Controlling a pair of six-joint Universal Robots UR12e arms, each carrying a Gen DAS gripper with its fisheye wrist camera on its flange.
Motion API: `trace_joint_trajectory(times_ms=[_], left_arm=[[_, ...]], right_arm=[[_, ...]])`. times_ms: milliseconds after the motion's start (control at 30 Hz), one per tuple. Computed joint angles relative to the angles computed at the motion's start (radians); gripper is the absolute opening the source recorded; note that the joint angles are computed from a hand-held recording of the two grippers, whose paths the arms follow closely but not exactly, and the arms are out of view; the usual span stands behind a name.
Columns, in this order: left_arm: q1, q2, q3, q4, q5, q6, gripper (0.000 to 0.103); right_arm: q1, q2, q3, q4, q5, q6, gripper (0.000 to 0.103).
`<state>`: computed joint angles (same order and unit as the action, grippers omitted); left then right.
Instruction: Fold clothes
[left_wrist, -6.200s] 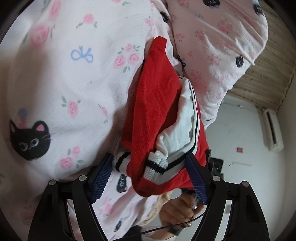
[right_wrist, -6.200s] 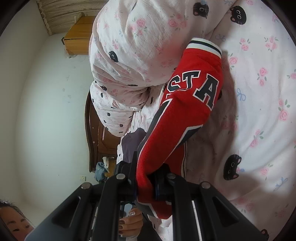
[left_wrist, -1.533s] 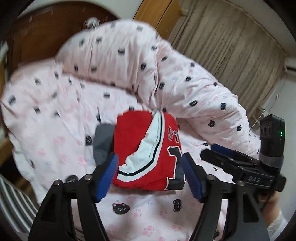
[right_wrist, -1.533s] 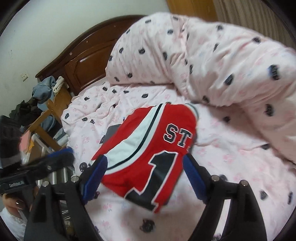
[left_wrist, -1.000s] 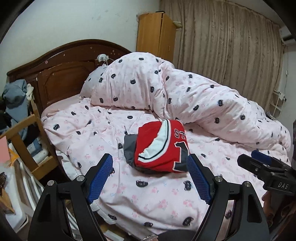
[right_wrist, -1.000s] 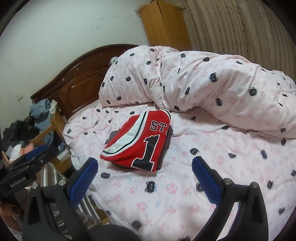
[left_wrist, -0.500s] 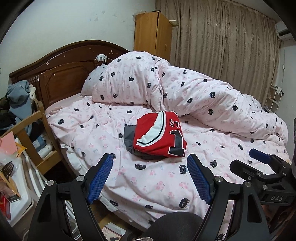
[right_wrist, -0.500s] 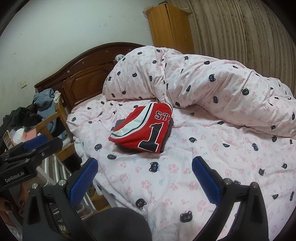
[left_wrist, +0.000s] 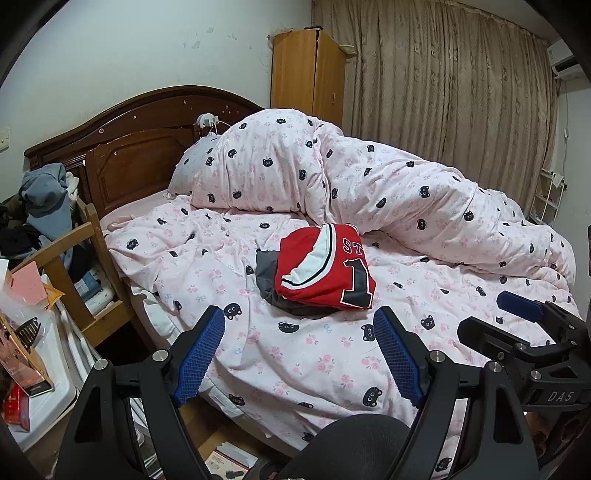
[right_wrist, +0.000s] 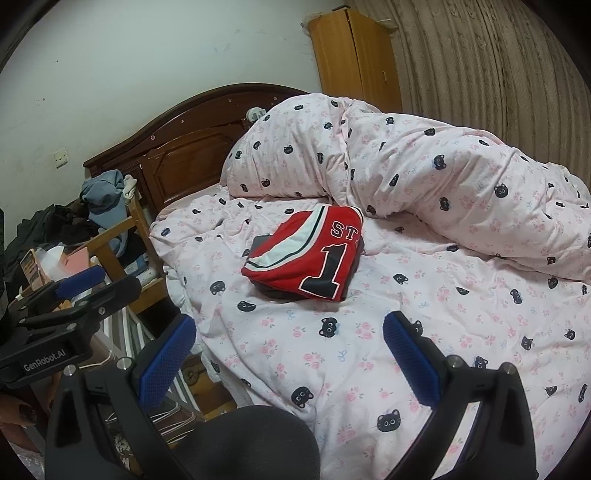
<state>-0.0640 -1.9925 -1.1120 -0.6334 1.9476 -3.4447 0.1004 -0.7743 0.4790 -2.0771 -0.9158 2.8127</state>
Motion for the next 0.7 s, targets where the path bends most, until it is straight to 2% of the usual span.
trace_joint_trajectory(times_ms=[700], left_arm=[[-0.003,0.007,0.0,0.007,0.003,-0.009,0.079]], right_arm=[[-0.007,-0.021,0.031,-0.012,0.021,-0.01,0.103]])
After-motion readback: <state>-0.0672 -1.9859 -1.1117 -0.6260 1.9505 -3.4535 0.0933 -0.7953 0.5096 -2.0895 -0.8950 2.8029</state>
